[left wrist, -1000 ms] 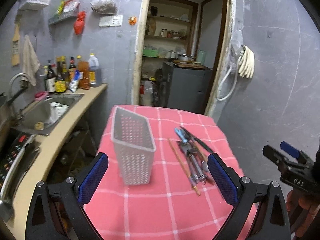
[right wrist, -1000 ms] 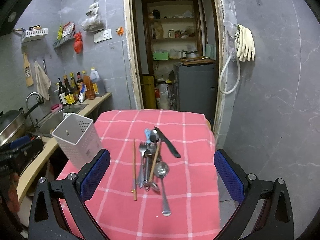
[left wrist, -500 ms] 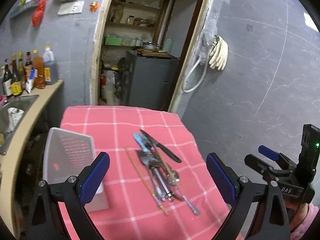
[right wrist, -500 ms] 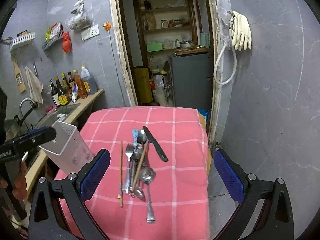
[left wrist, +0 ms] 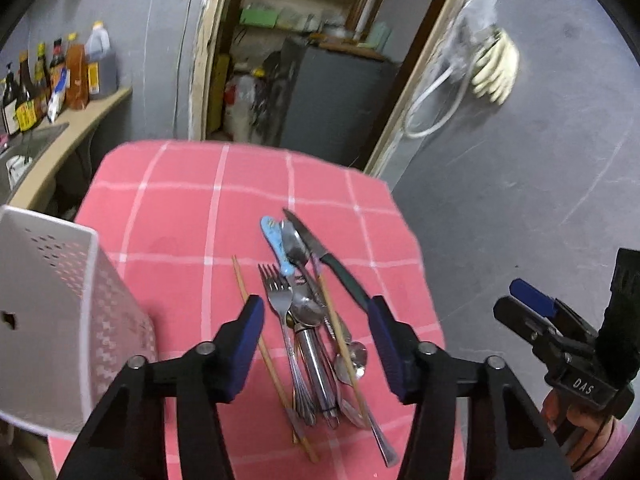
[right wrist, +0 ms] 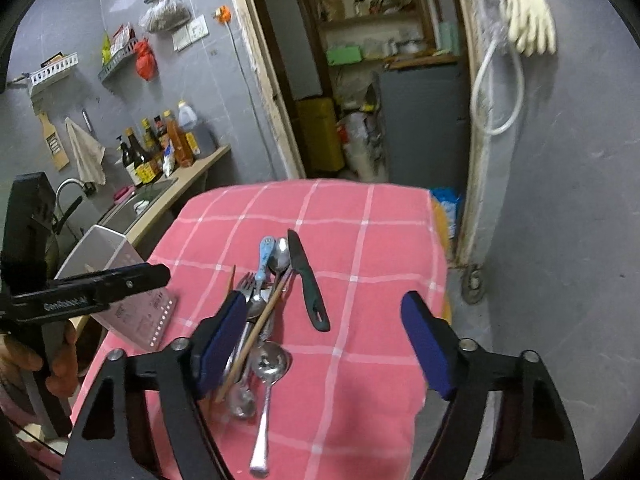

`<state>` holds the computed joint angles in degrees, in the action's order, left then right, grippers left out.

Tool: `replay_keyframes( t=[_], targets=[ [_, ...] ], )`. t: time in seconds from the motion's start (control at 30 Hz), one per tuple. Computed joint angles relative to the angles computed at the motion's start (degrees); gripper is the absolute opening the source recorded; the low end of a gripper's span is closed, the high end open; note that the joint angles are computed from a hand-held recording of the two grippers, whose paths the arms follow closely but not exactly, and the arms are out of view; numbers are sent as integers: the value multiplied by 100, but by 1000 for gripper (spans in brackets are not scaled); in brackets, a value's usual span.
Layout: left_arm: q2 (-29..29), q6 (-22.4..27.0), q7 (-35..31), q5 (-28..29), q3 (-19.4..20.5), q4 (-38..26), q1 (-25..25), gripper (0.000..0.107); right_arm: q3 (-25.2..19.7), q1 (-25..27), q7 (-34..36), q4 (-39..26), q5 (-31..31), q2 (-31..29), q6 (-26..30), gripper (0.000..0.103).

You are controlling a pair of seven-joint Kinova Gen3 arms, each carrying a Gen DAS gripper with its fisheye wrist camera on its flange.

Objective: Organize utensils
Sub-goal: 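Grasp the green-handled knife with the right tool while the left tool grasps a fork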

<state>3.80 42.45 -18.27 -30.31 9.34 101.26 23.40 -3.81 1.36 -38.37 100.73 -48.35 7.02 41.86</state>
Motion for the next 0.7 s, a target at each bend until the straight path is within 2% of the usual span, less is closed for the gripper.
replay_keyframes(
  t=[0.07,0.17,0.33,0.5,0.7],
  targets=[
    [184,-90,-115,189,-53,-45,-87,40,-35,-12,26,-235,55,341,127,59],
    [440,-328,-326,536,-191,-63,-209,34,-195,34,61,-590,150,830,310,50],
    [824,-519,-757,1191,-415,-163,-414,29,-520,55,-86,-1358,470,1694,673,35],
    [1066,-564,-1046,1712,-571,-219,-551,29,-724,-172,-538,-2357,1019,2618,1240,34],
    [1220,-737,-1535,2316,-597,-230,-821,28,-837,-568,-898,-3154,1746,3226,1624,34]
  ],
)
